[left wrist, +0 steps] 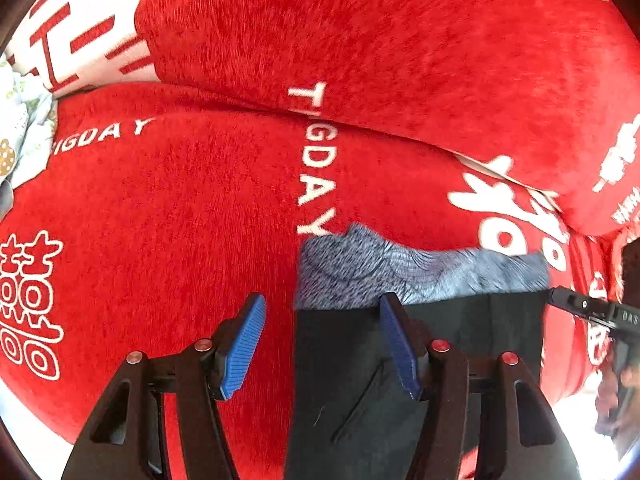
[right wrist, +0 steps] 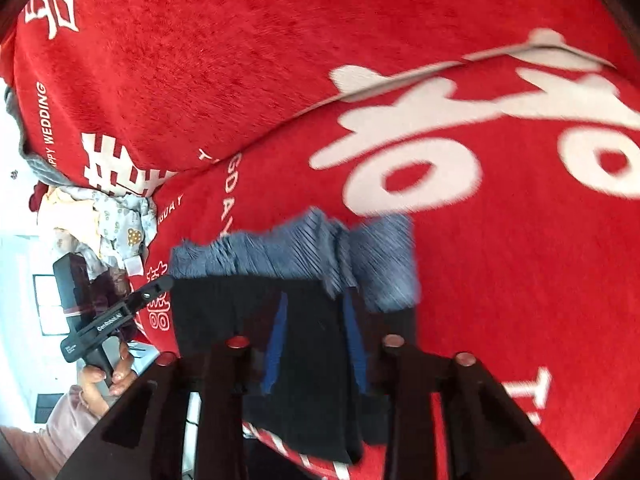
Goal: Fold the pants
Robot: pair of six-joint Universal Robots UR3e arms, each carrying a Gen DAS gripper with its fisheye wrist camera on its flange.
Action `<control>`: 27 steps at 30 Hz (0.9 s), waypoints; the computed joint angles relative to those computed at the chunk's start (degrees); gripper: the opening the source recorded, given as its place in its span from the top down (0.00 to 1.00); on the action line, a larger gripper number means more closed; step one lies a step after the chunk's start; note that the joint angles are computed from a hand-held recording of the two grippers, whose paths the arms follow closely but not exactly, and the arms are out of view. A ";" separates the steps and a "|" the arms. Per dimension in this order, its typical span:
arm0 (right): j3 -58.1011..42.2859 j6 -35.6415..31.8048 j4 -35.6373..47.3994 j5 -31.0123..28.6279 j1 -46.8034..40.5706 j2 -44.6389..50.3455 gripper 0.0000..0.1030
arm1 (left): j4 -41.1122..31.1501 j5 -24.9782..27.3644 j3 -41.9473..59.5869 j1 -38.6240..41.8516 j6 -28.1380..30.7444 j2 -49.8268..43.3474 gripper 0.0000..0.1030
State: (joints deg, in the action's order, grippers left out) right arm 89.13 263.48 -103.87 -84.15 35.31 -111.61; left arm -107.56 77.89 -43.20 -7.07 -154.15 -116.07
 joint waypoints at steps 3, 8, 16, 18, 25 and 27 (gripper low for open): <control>-6.77 -7.12 7.53 -0.38 -1.35 8.34 0.87 | 9.66 4.93 -8.53 -2.46 -1.82 0.46 0.38; -1.34 -6.26 5.62 0.90 -4.39 6.24 0.87 | 12.33 6.18 -9.09 -1.97 -4.36 -1.05 0.18; -5.48 5.65 5.48 1.49 6.27 3.63 0.69 | 6.30 6.20 -11.45 1.33 3.18 7.83 0.18; -6.69 12.86 3.19 -0.08 12.60 4.99 0.69 | 5.07 6.20 -14.77 2.51 4.94 11.51 0.18; 4.55 46.33 -22.55 -14.52 32.01 9.75 0.66 | 5.44 7.65 -27.60 3.78 5.03 19.86 0.18; 6.26 51.97 -26.22 -21.29 35.27 10.92 0.69 | 5.94 7.95 -29.11 3.51 4.57 21.11 0.18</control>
